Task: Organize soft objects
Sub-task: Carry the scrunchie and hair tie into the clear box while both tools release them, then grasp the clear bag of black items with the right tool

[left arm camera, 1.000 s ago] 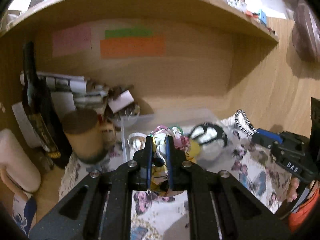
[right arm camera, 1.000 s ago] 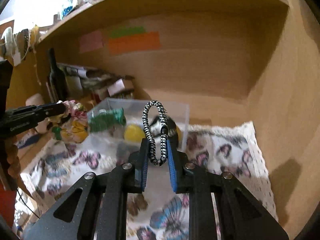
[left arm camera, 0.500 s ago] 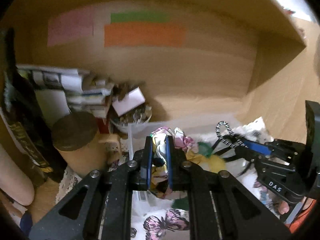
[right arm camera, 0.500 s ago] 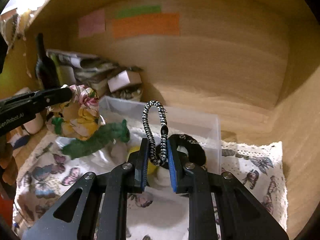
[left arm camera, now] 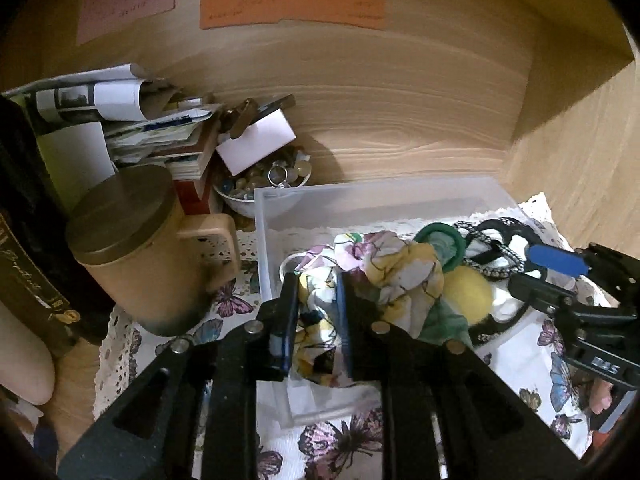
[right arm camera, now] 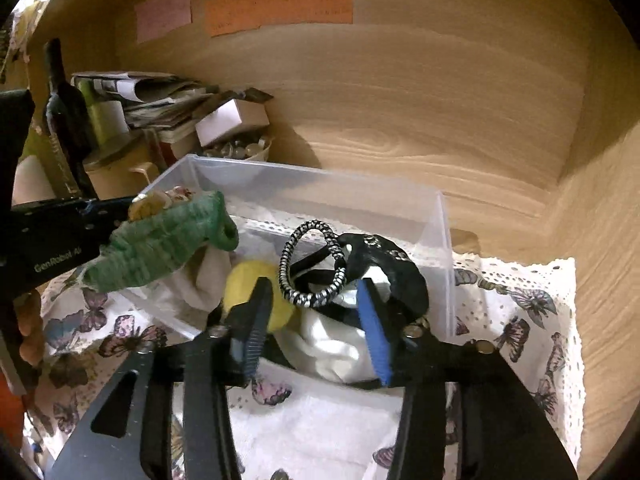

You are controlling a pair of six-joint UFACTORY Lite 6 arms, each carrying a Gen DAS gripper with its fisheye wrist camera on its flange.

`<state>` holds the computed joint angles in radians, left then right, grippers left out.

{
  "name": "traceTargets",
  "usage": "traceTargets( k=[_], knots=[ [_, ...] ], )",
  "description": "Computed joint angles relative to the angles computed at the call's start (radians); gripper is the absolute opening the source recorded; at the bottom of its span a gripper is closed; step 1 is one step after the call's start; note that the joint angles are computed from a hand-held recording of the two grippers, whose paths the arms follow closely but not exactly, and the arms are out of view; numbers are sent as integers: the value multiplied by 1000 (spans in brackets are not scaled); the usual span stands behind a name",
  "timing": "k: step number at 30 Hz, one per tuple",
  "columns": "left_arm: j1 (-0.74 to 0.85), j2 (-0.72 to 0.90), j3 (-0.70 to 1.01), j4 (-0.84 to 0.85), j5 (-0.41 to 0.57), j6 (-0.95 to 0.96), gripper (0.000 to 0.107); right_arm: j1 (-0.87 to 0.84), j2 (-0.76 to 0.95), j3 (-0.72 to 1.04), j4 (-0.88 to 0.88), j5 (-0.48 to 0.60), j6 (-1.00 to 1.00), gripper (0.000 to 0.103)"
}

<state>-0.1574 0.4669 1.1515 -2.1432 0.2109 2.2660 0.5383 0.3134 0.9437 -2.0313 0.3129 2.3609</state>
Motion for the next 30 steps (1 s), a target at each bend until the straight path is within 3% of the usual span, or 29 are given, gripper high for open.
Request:
traceTargets(
  k=[4, 6, 12, 16, 20, 23, 29, 30],
  knots=[
    [3, -48, -44, 43, 4, -33, 34, 52, -105, -83, 5, 35, 11, 55],
    [8, -92, -88, 42, 15, -27, 44, 104, -175, -139, 65, 87, -30, 67],
    [56, -296, -291, 49, 98, -2, 72, 241, -320, -258, 144, 167, -42, 81],
    [96, -474, -467, 41, 144, 41, 80, 338, -354, -319, 168, 200, 14, 81],
    [134, -618, -621, -7, 182, 112, 91, 412, -325, -371, 104, 191, 193, 81],
    [163, -728, -734, 27, 200, 91, 92, 440, -259, -394, -33, 166, 409, 81],
    [168, -800, -857, 23, 205, 109, 92, 504, -118, -374, -114, 163, 569, 80],
    [167, -797, -868, 17, 208, 116, 92, 517, -111, -376, -105, 173, 571, 74]
  ],
)
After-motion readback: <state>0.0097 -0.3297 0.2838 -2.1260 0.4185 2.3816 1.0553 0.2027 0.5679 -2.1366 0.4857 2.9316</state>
